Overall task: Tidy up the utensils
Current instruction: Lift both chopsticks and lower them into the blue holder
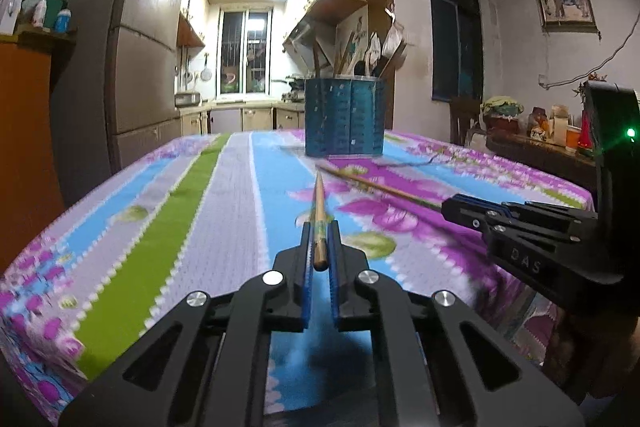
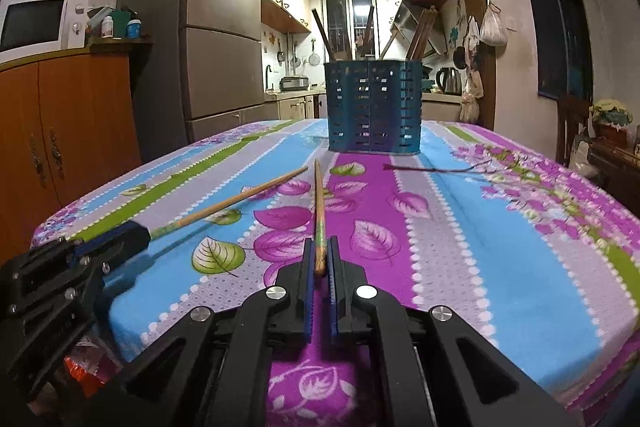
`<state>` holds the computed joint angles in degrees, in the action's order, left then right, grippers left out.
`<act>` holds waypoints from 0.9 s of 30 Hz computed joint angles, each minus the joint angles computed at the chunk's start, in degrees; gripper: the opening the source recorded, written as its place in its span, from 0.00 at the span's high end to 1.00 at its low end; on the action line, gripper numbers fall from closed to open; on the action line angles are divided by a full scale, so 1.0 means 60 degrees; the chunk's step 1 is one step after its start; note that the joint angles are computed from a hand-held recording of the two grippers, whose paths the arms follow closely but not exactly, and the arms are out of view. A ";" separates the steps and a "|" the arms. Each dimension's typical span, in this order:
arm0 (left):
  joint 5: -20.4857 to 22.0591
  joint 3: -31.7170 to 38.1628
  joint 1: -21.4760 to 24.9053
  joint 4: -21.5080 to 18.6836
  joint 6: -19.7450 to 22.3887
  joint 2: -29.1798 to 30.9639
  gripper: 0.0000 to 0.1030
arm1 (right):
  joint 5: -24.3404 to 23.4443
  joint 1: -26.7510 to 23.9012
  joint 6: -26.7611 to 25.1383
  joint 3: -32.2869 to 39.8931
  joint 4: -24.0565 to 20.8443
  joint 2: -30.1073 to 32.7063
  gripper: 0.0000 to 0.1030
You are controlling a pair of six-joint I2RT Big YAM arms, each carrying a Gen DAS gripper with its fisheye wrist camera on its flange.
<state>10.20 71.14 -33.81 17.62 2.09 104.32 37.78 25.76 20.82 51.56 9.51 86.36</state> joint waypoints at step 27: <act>0.0938 0.4427 -0.0062 -0.2217 -0.0352 0.0479 0.95 | -0.1903 -0.1561 -0.2651 0.1758 -0.2466 -0.2810 0.93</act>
